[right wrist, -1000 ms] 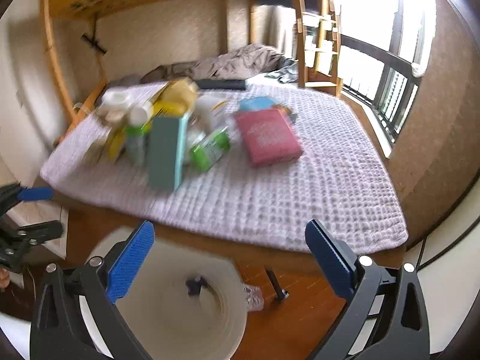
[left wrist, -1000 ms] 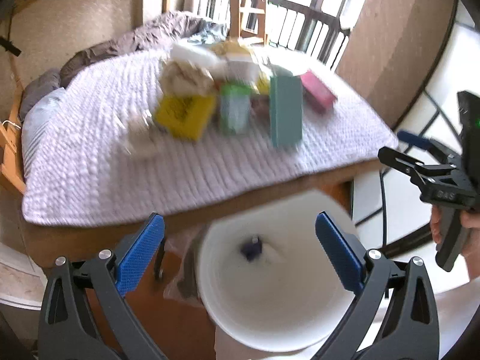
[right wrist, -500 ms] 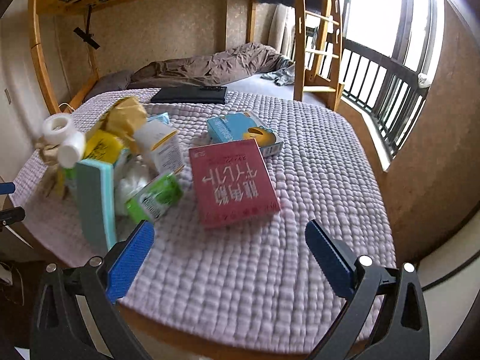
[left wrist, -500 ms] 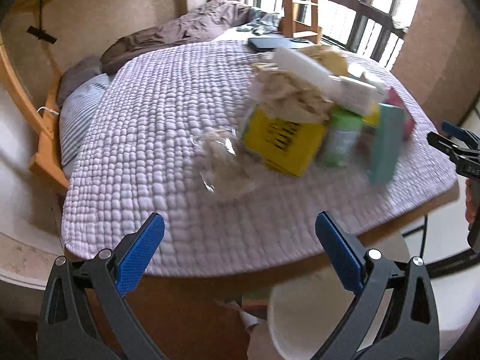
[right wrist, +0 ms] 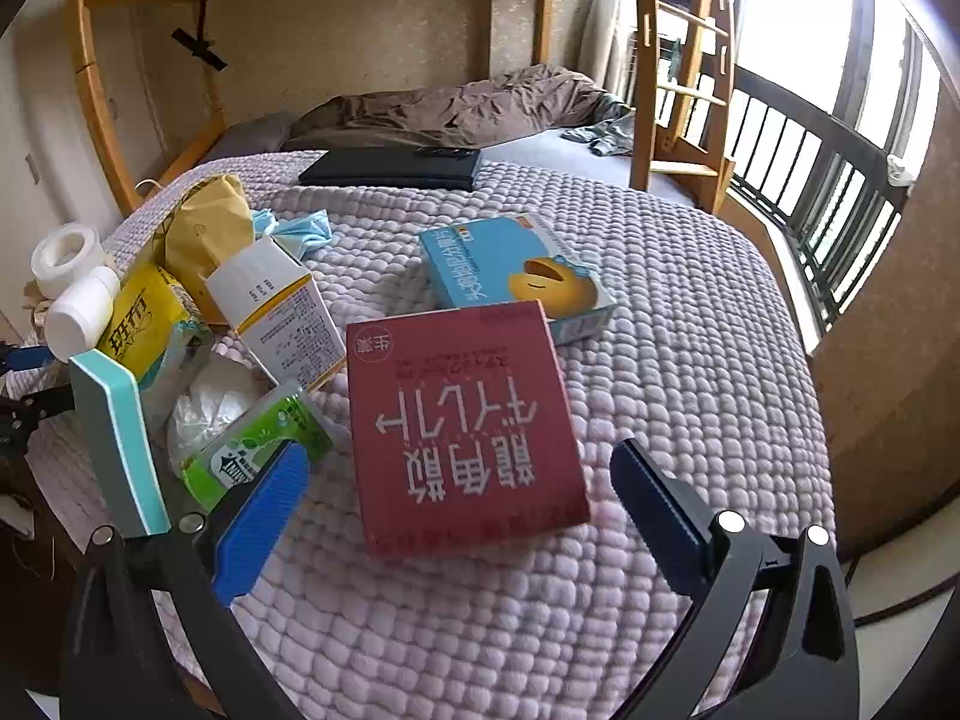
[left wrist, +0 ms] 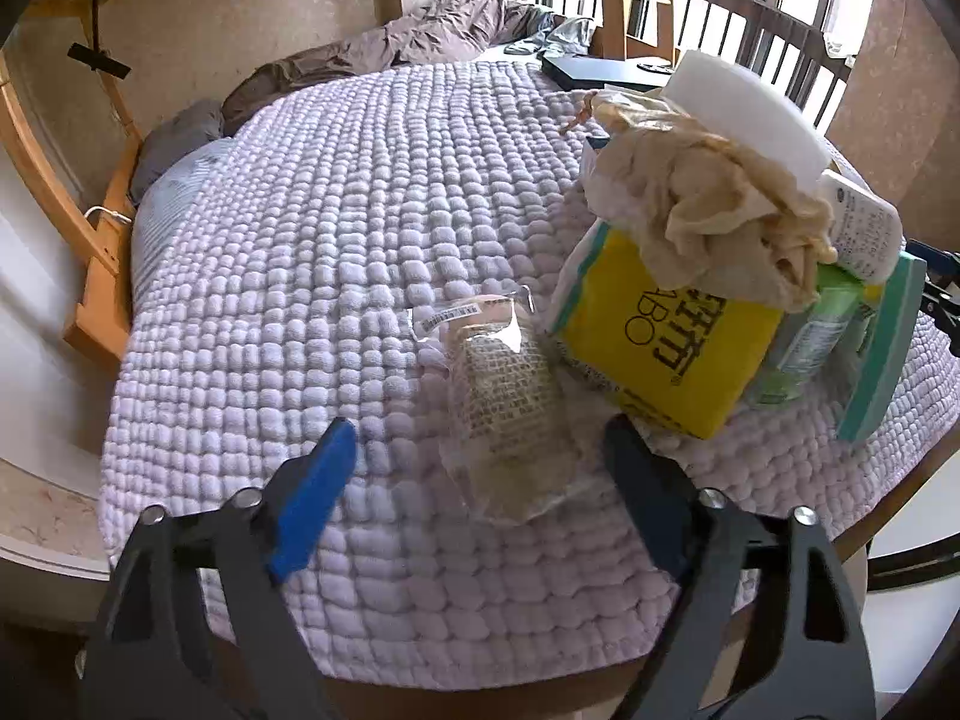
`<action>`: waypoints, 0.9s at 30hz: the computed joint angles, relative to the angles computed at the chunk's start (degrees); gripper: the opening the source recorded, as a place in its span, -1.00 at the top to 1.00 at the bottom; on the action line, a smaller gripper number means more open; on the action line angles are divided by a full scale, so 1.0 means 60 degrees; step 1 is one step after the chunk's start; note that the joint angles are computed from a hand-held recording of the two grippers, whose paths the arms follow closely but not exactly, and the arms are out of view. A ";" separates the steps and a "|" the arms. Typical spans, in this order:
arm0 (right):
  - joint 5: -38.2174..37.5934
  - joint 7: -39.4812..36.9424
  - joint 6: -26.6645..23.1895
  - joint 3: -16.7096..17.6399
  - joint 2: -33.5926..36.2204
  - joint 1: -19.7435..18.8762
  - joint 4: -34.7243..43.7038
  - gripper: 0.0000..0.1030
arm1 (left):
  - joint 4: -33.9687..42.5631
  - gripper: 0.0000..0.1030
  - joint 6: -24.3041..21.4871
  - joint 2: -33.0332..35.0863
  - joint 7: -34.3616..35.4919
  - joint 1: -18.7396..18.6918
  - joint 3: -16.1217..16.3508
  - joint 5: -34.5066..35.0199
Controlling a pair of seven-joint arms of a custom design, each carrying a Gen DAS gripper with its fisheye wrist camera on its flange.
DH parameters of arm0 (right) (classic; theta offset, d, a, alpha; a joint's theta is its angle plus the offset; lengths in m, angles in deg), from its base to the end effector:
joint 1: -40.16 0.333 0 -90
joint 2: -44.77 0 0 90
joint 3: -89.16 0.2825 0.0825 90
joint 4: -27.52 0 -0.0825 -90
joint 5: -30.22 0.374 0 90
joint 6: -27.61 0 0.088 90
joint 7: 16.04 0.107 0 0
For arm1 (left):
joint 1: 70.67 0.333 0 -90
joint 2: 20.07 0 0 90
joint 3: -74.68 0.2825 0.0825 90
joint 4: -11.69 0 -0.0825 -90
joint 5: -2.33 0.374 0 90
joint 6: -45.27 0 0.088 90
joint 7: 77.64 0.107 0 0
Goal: Collect trash
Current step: 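Grasp the clear plastic bag with the left tool while the right tool grasps the pink box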
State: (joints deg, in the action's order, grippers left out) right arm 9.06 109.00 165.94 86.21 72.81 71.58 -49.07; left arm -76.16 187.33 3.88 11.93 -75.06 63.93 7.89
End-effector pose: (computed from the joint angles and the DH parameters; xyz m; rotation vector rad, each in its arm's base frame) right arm 0.6308 0.3491 0.4895 -1.9190 1.7325 -0.6241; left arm 0.6779 -0.1630 0.4515 -1.6535 2.1967 -0.5935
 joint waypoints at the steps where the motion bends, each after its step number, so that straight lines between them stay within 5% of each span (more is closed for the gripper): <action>1: 0.0082 -0.0161 -0.0075 0.0047 0.0141 -0.0051 0.0193 -0.92 | 0.0098 -0.65 -0.0010 0.0070 -0.0002 -0.0018 0.0006 0.0023; 6: 0.0453 -0.0669 -0.0290 0.0110 0.0558 -0.0127 0.0769 -0.90 | 0.0340 -0.37 -0.0003 0.0231 0.0168 0.0007 -0.0051 -0.0042; 11: 0.0863 -0.0867 -0.0692 0.0117 0.0848 -0.0154 0.1197 -0.56 | 0.0699 0.06 -0.0104 0.0438 0.0123 0.0009 -0.0029 -0.0089; 27: 0.0908 0.0140 0.0200 0.0117 -0.0217 -0.0157 -0.0243 -0.56 | 0.0073 0.07 0.0211 -0.0097 -0.0164 0.0038 -0.0017 -0.0112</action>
